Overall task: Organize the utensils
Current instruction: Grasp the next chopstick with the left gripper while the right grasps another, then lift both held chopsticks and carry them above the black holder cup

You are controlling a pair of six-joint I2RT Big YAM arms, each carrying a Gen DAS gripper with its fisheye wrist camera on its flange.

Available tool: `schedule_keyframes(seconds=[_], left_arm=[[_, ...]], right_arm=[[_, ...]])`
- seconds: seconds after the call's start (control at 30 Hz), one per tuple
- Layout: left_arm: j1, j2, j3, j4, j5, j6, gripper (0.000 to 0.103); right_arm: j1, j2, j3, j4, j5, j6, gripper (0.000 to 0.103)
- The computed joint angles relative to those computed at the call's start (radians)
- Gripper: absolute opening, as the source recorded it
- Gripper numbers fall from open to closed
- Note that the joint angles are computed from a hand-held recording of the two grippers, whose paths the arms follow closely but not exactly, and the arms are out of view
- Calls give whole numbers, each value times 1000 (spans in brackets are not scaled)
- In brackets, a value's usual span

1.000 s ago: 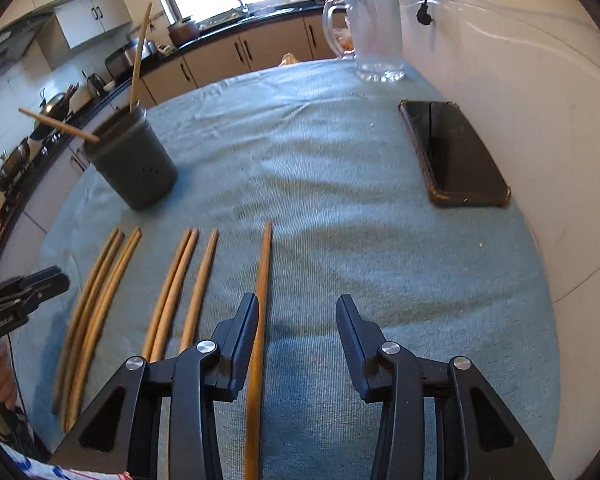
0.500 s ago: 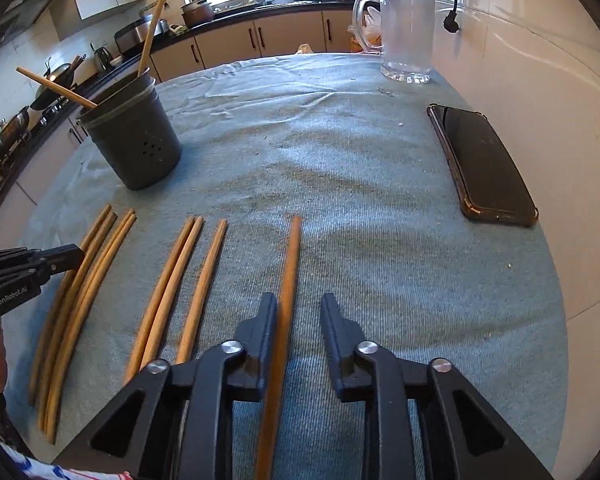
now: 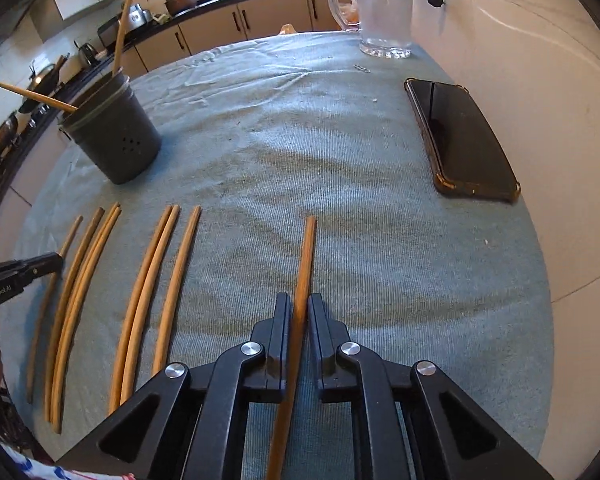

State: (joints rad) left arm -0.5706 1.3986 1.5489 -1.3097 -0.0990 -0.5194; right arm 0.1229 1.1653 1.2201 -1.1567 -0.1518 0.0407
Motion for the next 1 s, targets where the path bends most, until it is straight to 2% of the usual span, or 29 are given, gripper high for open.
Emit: schedule_keyframes(seconds=[0.2, 0.33, 0.47, 0.53, 0.77, 1.0], left_arm=[[18, 50, 52, -15, 8, 24, 7], [19, 48, 44, 8, 2, 19, 7], [-2, 39, 29, 24, -52, 40, 5], [-8, 21, 16, 38, -78, 19, 5], [-34, -92, 19, 89, -150, -15, 5], [-106, -209, 31, 121, -223, -51, 5]], right_arm=[[42, 64, 60, -29, 71, -22, 9], [51, 84, 75, -26, 81, -23, 10], [59, 82, 64, 13, 78, -14, 7], [56, 75, 57, 28, 59, -2, 6], [45, -30, 26, 100, 12, 42, 6], [63, -167, 13, 145, 35, 62, 6]])
